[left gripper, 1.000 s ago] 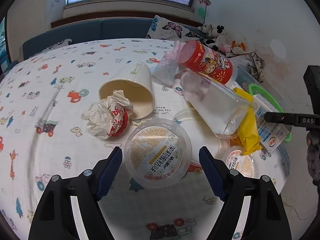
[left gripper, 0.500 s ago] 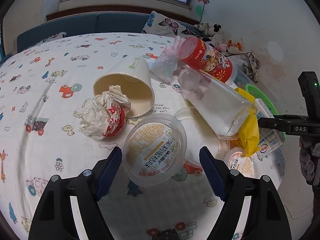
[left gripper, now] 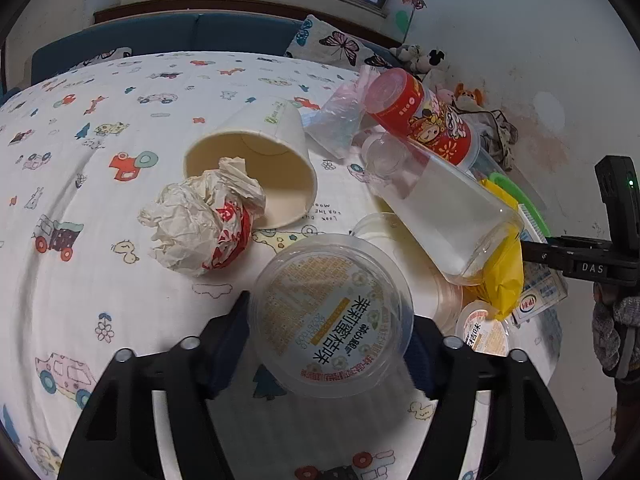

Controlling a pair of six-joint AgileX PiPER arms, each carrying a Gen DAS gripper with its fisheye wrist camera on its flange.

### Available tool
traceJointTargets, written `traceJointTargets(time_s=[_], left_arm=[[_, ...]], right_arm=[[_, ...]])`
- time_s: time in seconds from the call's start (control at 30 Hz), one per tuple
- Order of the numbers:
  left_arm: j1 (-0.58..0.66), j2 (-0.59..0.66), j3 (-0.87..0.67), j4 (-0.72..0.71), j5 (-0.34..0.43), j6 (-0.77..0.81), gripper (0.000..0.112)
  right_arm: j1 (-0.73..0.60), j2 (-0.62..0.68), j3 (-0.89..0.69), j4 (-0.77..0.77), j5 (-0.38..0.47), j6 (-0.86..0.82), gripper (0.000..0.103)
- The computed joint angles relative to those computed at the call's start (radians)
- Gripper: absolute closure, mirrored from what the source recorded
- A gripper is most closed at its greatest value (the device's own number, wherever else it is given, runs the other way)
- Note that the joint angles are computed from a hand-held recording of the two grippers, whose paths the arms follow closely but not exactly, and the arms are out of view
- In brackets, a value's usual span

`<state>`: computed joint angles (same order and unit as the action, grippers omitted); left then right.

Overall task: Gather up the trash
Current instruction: 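Carry the white carton into the green basket with the right gripper while the left gripper grasps the clear tub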

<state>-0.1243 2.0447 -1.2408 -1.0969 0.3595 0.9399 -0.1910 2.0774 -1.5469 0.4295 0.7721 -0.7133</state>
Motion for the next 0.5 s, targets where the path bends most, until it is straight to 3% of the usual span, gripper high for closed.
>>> traceJointTargets(time_s=[0.3, 0.5], left_arm=[[-0.015, -0.111, 0.121, -0.179, -0.063, 0.178, 0.048], [-0.051, -0.224, 0.155, -0.154, -0.077, 0.145, 0.048]], right_arm=[[-0.033, -0.058, 0.058, 0.075, -0.002, -0.078, 0.062], [-0.108, -0.085, 0.05, 0.11, 0.008, -0.104, 0.062]])
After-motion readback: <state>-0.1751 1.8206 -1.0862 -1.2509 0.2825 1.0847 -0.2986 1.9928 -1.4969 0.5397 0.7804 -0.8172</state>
